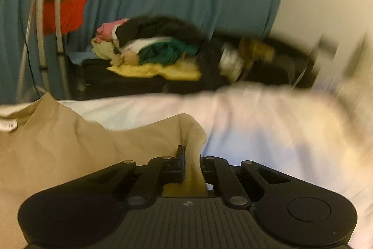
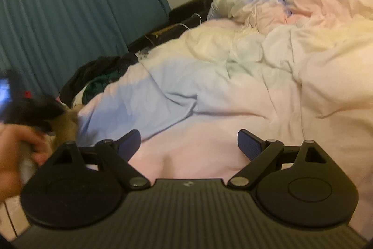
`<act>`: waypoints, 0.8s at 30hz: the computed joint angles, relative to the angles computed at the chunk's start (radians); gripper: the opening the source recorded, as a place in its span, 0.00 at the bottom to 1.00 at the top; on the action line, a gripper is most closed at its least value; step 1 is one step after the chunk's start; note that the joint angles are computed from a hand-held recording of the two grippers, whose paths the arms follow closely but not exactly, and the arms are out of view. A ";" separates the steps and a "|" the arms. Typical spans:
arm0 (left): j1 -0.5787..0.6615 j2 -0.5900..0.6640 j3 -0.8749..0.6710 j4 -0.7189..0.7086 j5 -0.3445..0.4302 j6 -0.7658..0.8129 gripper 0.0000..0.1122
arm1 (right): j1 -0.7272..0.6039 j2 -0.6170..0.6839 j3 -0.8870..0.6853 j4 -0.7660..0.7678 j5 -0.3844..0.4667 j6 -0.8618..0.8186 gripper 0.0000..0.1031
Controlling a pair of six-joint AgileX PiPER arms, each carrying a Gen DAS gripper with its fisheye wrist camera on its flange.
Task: Fold clothes
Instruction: 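Fold the held side over the shirt center with the left tool, release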
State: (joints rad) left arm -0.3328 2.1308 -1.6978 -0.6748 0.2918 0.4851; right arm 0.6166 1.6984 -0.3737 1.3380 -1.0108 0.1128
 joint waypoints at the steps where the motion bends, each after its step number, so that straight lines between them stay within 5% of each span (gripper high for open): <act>1: 0.052 -0.031 0.001 -0.100 0.060 0.055 0.05 | 0.011 -0.004 -0.004 0.012 -0.005 -0.018 0.89; 7: 0.397 -0.083 0.007 -0.612 0.370 0.370 0.05 | 0.092 -0.031 -0.030 0.104 -0.045 -0.134 0.89; 10: 0.519 -0.018 -0.092 -0.542 0.397 0.256 0.05 | 0.117 -0.036 -0.040 0.127 -0.063 -0.172 0.89; 13: 0.569 0.092 -0.227 -0.281 0.349 0.046 0.07 | 0.124 -0.028 -0.055 0.118 -0.052 -0.208 0.89; 17: 0.623 0.220 -0.377 -0.044 0.425 -0.176 0.39 | 0.115 -0.006 -0.078 0.080 -0.018 -0.237 0.89; 18: 0.638 0.212 -0.350 -0.064 0.424 -0.157 0.49 | 0.111 -0.003 -0.079 0.059 -0.007 -0.226 0.89; 24: 0.677 -0.094 0.105 -0.225 0.371 0.243 0.64 | 0.100 0.034 -0.088 -0.080 0.012 -0.161 0.89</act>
State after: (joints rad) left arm 0.3442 2.0365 -1.5932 -0.8993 0.6623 0.7277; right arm 0.7163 1.7326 -0.4619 1.2580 -0.9990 -0.0478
